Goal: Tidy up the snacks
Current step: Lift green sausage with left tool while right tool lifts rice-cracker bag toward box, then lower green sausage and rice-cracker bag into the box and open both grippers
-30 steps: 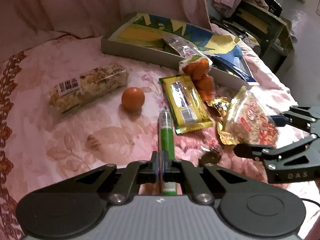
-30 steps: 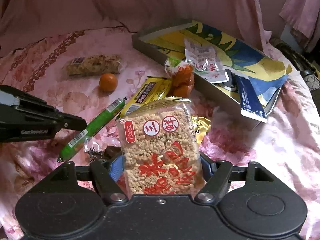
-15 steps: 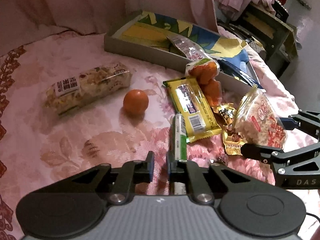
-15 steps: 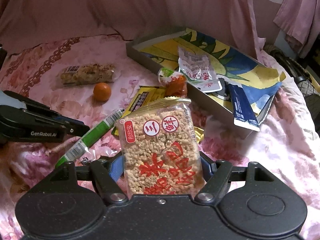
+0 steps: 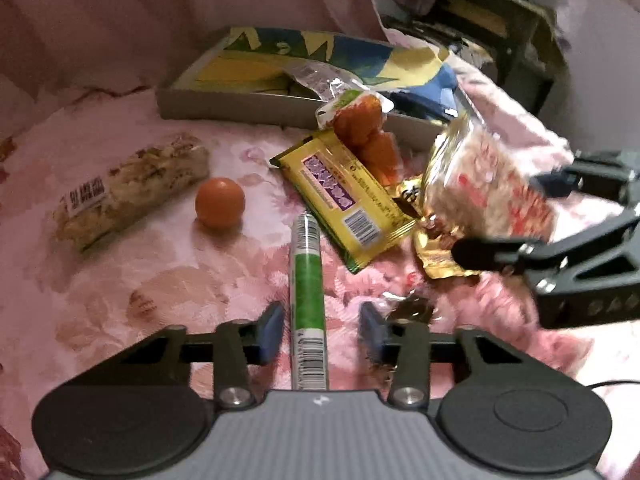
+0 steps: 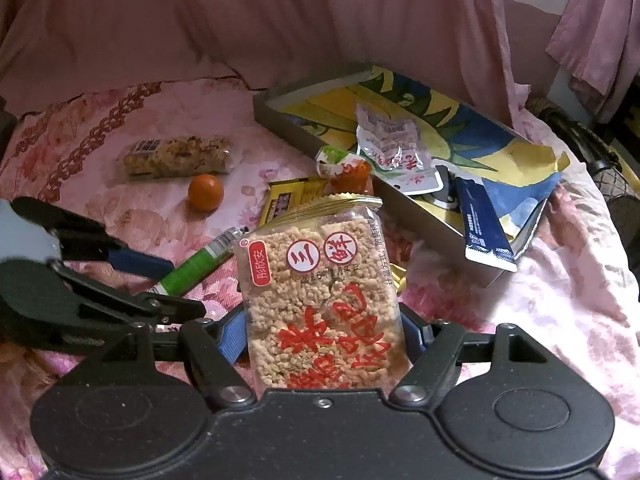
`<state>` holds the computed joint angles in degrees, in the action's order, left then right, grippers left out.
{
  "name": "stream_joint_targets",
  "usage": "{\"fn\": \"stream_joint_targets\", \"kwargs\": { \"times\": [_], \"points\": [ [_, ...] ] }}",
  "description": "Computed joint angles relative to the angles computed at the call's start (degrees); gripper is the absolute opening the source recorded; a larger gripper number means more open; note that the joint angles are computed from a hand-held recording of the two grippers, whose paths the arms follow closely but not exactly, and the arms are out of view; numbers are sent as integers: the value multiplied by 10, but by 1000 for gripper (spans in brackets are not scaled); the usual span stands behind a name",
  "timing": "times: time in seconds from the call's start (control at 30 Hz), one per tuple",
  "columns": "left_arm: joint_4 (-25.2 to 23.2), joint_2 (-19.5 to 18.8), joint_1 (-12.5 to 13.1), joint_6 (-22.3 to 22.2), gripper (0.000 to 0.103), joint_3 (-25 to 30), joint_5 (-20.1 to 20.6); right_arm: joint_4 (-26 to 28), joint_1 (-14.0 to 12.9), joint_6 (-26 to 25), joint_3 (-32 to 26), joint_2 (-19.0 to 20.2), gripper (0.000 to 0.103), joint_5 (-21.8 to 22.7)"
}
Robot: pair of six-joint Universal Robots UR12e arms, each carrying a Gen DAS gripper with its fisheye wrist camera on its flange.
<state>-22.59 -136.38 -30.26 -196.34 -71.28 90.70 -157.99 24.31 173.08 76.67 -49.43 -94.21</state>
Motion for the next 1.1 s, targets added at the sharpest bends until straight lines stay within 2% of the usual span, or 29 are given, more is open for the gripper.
{"fn": "stream_joint_targets", "kwargs": {
  "times": [0.17,0.33,0.57,0.87,1.1],
  "points": [
    [-12,-2,1,3,20,6,7,-8,2,1,1,1,75,-8],
    [-2,4,4,-24,18,-5,-2,-23,3,1,1,2,75,-18],
    [26,22,7,-89,18,-35,1,-70,2,6,9,2,75,-21],
    [56,27,-3,-47,18,-20,56,-146,-2,29,18,2,75,-23],
    [43,-2,-5,-40,18,61,86,-227,-12,93,13,14,75,-39]
  ]
}}
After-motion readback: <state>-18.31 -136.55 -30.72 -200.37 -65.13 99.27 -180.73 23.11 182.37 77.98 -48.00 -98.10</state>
